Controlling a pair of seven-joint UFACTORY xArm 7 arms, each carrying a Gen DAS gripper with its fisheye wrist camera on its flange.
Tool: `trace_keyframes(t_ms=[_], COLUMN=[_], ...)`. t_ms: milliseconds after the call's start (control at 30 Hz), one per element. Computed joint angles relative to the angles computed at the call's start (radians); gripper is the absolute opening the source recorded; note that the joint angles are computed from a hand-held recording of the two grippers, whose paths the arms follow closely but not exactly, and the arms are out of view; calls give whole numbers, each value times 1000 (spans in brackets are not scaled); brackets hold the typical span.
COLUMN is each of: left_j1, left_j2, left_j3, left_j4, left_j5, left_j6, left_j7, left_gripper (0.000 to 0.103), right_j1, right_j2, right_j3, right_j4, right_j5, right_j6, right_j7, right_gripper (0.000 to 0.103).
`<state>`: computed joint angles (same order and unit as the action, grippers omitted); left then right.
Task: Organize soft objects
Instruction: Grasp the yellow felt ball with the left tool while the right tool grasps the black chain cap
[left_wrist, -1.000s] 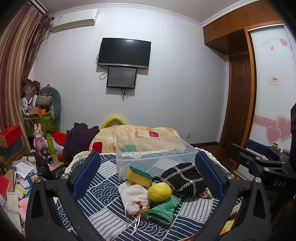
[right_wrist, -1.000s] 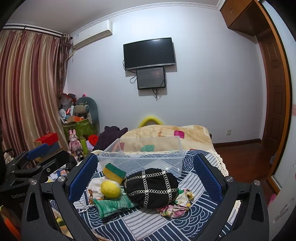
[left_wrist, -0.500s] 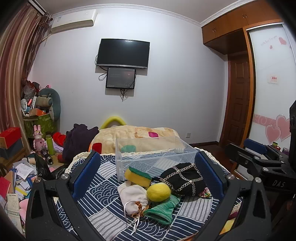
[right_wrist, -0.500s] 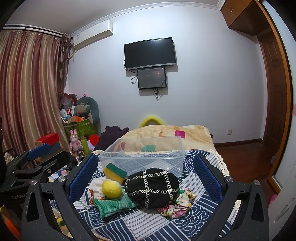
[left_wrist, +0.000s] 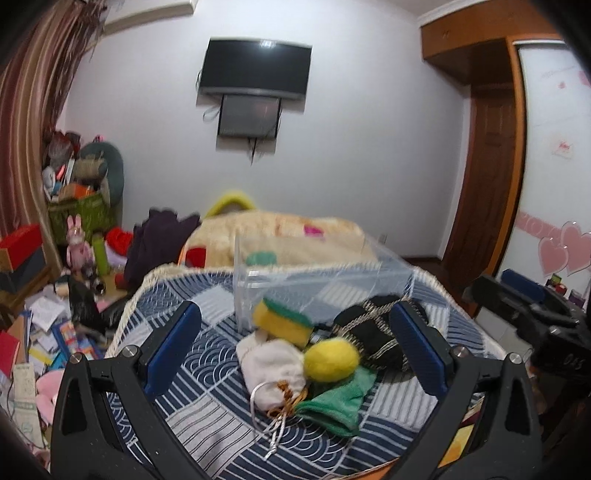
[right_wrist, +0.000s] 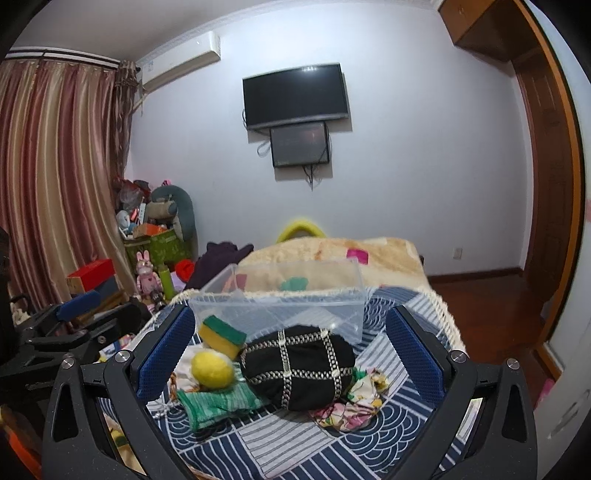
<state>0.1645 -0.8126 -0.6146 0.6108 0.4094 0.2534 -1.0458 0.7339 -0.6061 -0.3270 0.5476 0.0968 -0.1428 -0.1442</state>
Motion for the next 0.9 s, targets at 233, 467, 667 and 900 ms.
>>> trace_keyframes(t_ms=[233, 467, 667, 900], left_j1=[-37, -51, -102, -120], left_j2=[88, 171, 261, 344], left_j3=[41, 33, 67, 82], left_j4=[-13, -1, 15, 39], left_j5=[-10, 6, 0, 16], left_j6=[-18, -65, -91, -89], left_j7=[31, 50, 82, 84], left_gripper=[81, 72, 64, 56], right_j1=[113, 147, 181, 108], right_j2=[38, 107, 143, 209], right_j3=[-128, -157, -179, -103], right_j4=[37, 69, 94, 115], right_j5=[60, 145, 223, 271], right_j6=[76, 132, 189, 230], right_j7=[-52, -138, -222, -272], right_gripper=[95, 87, 85, 79])
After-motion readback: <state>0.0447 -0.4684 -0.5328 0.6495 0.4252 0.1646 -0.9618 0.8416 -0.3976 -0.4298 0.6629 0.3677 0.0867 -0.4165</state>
